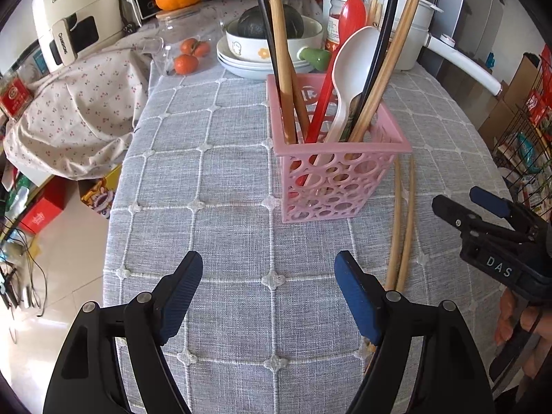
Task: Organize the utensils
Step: 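Move both tools back toward the last two wooden chopsticks, then grasp a wooden chopstick with the right tool while the left tool grasps the other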
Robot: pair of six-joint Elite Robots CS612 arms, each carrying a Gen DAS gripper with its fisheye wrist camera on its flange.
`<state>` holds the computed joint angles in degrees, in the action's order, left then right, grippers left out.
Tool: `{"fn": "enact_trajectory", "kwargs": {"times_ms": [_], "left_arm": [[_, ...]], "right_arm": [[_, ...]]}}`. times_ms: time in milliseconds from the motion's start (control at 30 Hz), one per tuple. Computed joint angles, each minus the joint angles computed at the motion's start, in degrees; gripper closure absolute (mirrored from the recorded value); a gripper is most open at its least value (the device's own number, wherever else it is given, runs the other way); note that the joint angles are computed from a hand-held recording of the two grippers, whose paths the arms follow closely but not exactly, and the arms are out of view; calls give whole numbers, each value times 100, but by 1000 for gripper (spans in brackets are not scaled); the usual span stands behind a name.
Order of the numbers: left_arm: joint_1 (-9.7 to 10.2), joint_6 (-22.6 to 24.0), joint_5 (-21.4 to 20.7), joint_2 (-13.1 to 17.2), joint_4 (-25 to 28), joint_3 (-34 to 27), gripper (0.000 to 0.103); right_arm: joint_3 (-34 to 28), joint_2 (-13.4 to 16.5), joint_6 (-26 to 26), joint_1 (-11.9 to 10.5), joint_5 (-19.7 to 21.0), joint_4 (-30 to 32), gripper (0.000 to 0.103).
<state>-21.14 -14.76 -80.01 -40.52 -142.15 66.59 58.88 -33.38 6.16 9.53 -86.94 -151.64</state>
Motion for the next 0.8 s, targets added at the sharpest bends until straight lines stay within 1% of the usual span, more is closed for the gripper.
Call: {"fn": "enact_trajectory", "kwargs": {"times_ms": [67,167,333,433,667,733,767,800], "left_arm": [[10,-15,-6,4,16,-9,22],[17,-20,-22,1,11,-7,22],[19,22,-29,-11,-18,20,22],[17,10,-25,-12,-29,26,22],[3,63,-37,-36,-99,71,22],[-5,116,-41,-45,-126,90,22],[-10,139,-44,-50,-139,99,22],[-12,159,-51,-53,-151,106,22]], "right_arm": [[-95,47,4,8,77,256,23],[-202,104,27,29,109,456,23],[-421,204,-112,118,-211,836,23],[-513,245,-81,120,-196,999,23],[-704,319,-231,187,-512,1308,23],[-707,301,-214,181,-451,1375,31],[-709,291,-222,180,-450,1402,40],[-685,267,-235,167,-361,1411,50]]}}
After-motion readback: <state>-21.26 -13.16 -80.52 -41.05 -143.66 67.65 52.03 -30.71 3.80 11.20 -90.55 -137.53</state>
